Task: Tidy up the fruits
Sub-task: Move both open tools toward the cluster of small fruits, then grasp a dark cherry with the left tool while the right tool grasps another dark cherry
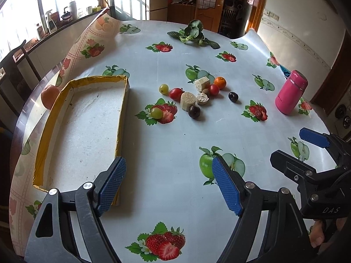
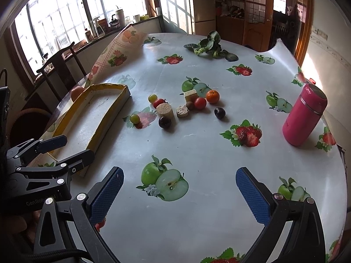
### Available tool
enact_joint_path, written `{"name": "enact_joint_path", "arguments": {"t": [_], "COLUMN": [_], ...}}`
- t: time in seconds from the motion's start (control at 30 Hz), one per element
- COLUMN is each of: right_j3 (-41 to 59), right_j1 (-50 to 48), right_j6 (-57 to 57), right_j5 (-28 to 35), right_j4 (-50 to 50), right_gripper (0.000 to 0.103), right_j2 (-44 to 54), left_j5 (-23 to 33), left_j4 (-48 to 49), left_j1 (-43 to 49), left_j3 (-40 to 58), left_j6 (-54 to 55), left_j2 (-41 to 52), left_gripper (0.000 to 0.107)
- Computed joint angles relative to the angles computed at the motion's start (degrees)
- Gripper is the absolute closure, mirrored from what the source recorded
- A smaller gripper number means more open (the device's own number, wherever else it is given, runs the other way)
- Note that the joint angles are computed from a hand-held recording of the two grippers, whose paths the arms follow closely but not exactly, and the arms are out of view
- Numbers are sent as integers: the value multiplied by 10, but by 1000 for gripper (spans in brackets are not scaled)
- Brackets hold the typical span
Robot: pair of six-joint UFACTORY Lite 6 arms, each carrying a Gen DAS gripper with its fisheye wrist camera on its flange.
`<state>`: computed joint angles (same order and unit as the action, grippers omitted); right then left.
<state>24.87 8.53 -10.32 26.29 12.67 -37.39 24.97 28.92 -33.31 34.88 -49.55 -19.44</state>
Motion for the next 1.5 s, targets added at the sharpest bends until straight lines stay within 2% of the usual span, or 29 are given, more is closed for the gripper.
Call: {"name": "enact_joint_path", "arguments": {"t": [0.3, 0.5, 0.57, 0.7, 0.8, 0.83, 0.87, 0.93, 0.97, 1.03, 1.1, 1.2, 1.37, 1.4, 1.5], "right_j3": [0, -3, 1, 37, 100, 124, 150, 209, 241, 299, 355, 423, 497, 502, 519], "right_j1": [-31, -73, -95, -116, -118, -120, -125, -137, -140, -140, -140, -143, -141, -138, -138], "right_j6": [-62, -172, -247, -389, -449, -466, -497, -523, -517, -495, -468, -445, -410, -400, -394], "right_j5": [-13, -30, -38, -63, -86, -91, -87, -72, -67, -65, -57, -43, -38, -48, -51], "right_j4": [49, 143, 207, 333, 383, 398, 424, 444, 438, 417, 388, 365, 339, 330, 321], "right_gripper": [0, 0, 1, 4, 13, 19, 30, 42, 45, 46, 46, 53, 59, 59, 64], "right_j2": [30, 75, 104, 197, 305, 341, 376, 451, 487, 549, 602, 666, 734, 737, 751], "left_j5": [-25, -60, -75, -109, -122, -124, -126, -124, -120, -111, -105, -96, -82, -79, -88], "left_j4": [-45, -110, -123, -234, -291, -297, -315, -328, -316, -304, -302, -315, -411, -422, -380], "left_j1": [20, 41, 46, 70, 79, 80, 79, 79, 75, 74, 76, 82, 89, 88, 78], "left_j3": [6, 11, 21, 70, 133, 155, 179, 227, 254, 298, 335, 384, 445, 452, 456], "left_j6": [44, 110, 124, 242, 293, 296, 312, 328, 318, 309, 307, 319, 411, 421, 383], "left_j2": [31, 76, 101, 183, 259, 283, 309, 359, 386, 431, 467, 514, 575, 584, 593], "left_gripper": [26, 26, 26, 26, 26, 27, 29, 35, 36, 42, 44, 44, 64, 70, 77]}}
